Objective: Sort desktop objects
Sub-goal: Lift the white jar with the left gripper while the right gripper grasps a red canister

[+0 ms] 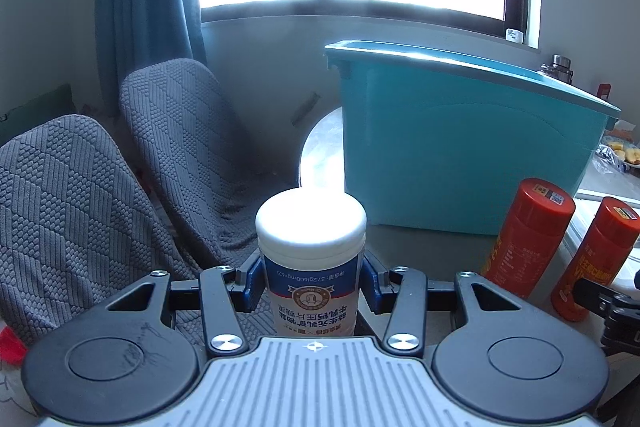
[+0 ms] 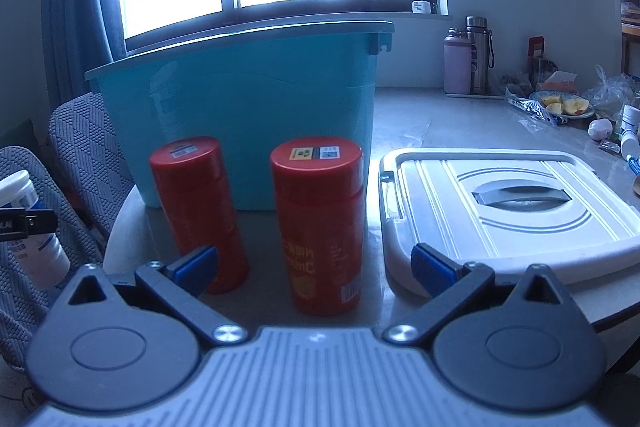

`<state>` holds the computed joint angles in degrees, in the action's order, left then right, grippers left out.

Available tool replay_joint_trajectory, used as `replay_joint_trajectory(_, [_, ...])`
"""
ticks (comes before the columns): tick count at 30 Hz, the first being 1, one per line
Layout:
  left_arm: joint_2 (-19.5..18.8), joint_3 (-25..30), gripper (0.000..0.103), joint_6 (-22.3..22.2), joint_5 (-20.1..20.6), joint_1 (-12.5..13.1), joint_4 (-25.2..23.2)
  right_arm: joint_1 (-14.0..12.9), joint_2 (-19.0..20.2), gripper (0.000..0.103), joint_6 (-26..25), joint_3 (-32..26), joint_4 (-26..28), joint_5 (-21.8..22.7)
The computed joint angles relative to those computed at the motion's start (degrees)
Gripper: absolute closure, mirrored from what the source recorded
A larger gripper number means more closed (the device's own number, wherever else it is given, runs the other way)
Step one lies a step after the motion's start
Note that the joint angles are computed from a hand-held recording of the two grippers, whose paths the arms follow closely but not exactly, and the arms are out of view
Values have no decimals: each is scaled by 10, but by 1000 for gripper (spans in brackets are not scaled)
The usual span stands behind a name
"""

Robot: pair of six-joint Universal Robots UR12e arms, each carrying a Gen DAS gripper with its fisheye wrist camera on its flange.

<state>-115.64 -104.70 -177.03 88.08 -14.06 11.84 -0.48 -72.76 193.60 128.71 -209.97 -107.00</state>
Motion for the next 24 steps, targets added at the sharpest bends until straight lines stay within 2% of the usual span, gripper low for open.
replay_joint_trajectory(13, [-2,-2,55,5,6,-3,4,-2,26,1,-8,-24,-13,-14])
replay_joint_trajectory(14, [-2,-2,55,5,7,-3,4,-2,27,4,-7,-26,-14,-16])
replay_joint_trajectory(15, [-2,-2,55,4,7,-4,4,-3,27,16,-7,-27,-12,-16])
replay_joint_trajectory(16, [-1,-2,55,4,8,-4,4,-3,27,33,-6,-28,-9,-15])
replay_joint_trajectory(17, [-1,-2,55,4,8,-4,4,-3,27,54,-6,-29,-7,-15])
replay_joint_trajectory(24, [3,-3,55,3,9,-5,5,-3,25,54,-8,-27,-6,-16])
